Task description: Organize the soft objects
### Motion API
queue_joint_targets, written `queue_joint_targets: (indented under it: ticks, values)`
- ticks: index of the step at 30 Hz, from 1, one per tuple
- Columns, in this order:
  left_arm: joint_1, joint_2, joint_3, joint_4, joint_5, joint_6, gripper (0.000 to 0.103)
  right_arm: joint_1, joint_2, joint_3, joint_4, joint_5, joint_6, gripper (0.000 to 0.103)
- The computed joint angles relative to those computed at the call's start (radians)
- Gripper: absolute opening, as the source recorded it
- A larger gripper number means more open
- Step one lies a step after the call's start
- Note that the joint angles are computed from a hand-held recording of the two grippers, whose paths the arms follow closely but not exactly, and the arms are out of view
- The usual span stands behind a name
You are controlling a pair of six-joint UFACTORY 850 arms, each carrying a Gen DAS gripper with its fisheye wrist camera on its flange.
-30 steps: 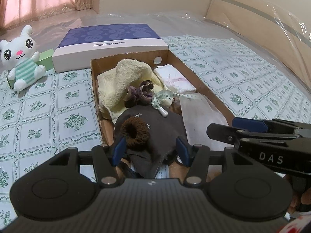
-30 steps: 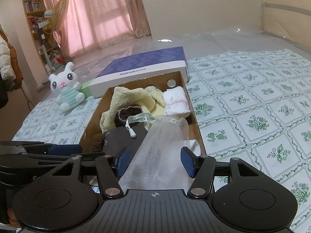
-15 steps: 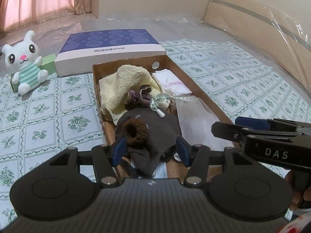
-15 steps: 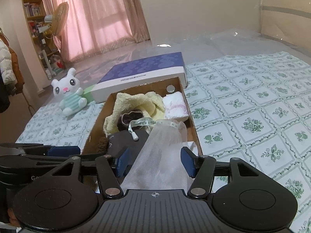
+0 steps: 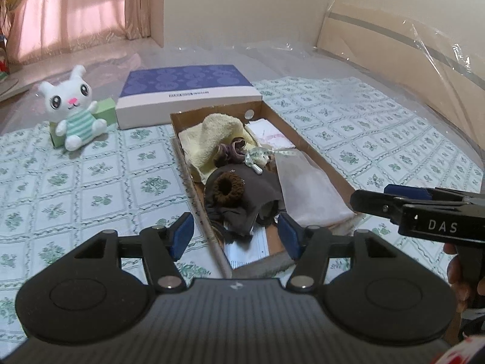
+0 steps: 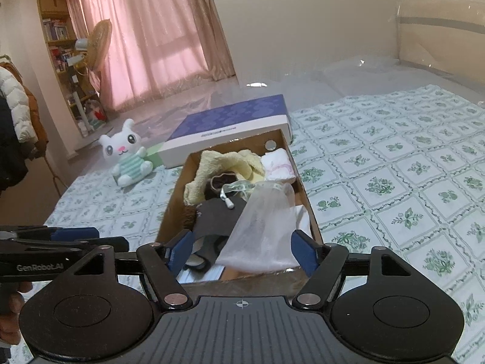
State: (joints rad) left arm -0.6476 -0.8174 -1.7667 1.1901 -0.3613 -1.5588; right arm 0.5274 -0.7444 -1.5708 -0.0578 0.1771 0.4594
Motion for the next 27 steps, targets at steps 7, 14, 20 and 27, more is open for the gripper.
queue_joint_targets:
  ticks: [7,14,20,27]
  values:
    - [-0.034,0.105,0.137,0.174,-0.036,-0.174,0.064,0.026,0.069,0.082,0.118,0.035,-0.118,0.074]
    - [-0.064,0.189,0.256,0.220,-0.068,-0.252,0.068,0.057,0.135,0.164,0.185,0.074,-0.167,0.079]
    - [-0.088,0.257,0.350,0.229,-0.101,-0.301,0.069,0.082,0.180,0.221,0.201,0.078,-0.158,0.081]
    - [-0.118,0.317,0.430,0.225,-0.147,-0.341,0.074,0.111,0.221,0.266,0.210,0.067,-0.178,0.082]
